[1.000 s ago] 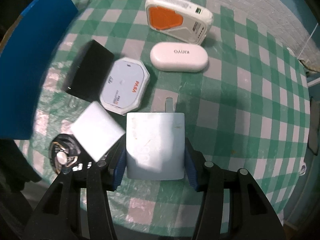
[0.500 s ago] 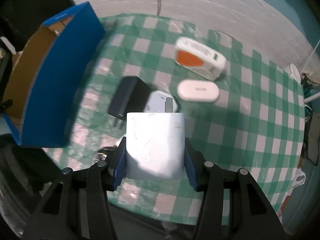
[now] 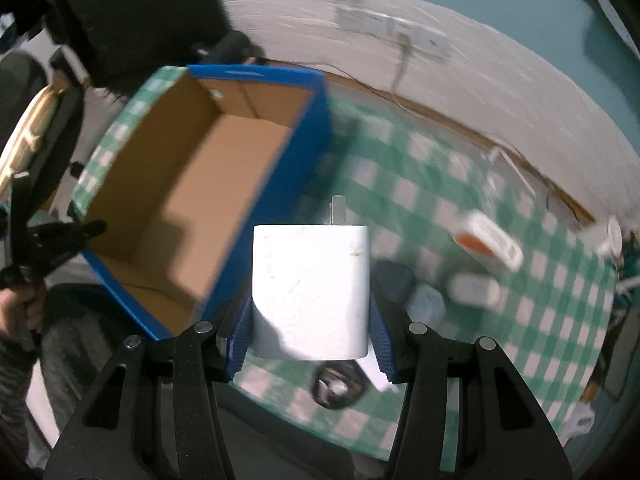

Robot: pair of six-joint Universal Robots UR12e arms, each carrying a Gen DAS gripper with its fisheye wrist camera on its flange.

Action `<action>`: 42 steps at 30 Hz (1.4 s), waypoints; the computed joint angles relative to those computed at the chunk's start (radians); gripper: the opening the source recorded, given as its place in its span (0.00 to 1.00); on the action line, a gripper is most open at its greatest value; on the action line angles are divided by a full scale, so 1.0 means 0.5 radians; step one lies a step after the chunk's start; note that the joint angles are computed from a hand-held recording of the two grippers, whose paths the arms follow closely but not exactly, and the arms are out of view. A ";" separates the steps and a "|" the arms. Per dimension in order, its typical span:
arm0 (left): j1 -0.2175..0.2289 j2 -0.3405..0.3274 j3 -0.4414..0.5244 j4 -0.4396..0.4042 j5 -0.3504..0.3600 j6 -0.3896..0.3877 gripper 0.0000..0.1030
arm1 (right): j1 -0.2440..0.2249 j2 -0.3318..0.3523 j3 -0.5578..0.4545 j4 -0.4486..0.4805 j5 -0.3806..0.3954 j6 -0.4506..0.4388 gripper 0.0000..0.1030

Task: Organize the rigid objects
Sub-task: 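Lift the white square charger with the right gripper and carry it into the box, then open the right gripper to drop the white charger in the box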

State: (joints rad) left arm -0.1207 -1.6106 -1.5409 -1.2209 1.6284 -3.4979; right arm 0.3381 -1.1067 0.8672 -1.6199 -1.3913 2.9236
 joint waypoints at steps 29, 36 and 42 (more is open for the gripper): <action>-0.001 -0.009 0.006 -0.021 -0.010 0.010 0.04 | 0.261 0.285 -0.262 0.403 -0.167 -0.097 0.51; -0.008 -0.012 0.012 -0.030 0.004 0.001 0.04 | 0.259 0.256 -0.230 0.424 -0.142 -0.053 0.51; -0.005 -0.013 0.014 -0.037 -0.006 0.005 0.04 | 0.268 0.258 -0.227 0.416 -0.150 -0.067 0.50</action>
